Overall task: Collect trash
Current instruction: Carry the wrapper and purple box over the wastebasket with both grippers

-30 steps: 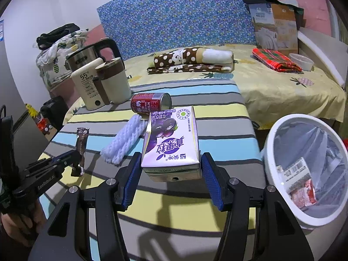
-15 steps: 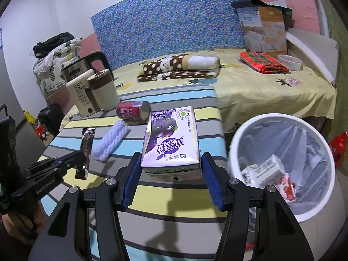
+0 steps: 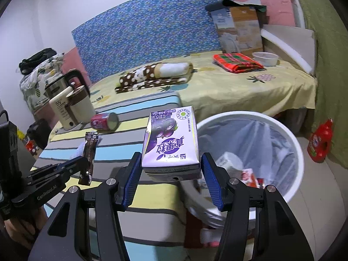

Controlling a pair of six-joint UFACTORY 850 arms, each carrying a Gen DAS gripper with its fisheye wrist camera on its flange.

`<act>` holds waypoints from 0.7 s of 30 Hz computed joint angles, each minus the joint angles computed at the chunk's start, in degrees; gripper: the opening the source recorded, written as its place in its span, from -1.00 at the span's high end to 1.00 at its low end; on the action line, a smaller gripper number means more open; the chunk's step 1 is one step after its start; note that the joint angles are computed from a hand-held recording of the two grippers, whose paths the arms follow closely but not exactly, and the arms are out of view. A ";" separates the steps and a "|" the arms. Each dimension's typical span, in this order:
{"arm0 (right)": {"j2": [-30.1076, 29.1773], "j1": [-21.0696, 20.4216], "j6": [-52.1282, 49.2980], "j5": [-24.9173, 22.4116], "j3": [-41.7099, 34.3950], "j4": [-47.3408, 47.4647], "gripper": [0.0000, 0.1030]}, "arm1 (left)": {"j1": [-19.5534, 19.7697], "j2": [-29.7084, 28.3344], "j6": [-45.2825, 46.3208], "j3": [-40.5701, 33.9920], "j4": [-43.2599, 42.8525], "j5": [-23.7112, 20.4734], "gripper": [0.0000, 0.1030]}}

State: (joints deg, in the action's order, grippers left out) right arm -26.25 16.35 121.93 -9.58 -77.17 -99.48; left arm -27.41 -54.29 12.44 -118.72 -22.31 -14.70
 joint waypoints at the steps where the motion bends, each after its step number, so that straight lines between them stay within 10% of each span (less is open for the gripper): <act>1: 0.26 -0.19 0.82 -0.06 0.39 -0.75 -0.11 | -0.26 -0.52 0.51 -0.90 -0.44 -0.44 0.89; 21: 2.84 -3.46 3.76 -1.55 4.68 -0.63 -0.11 | -4.29 -11.30 5.27 -19.12 -5.21 -9.24 0.89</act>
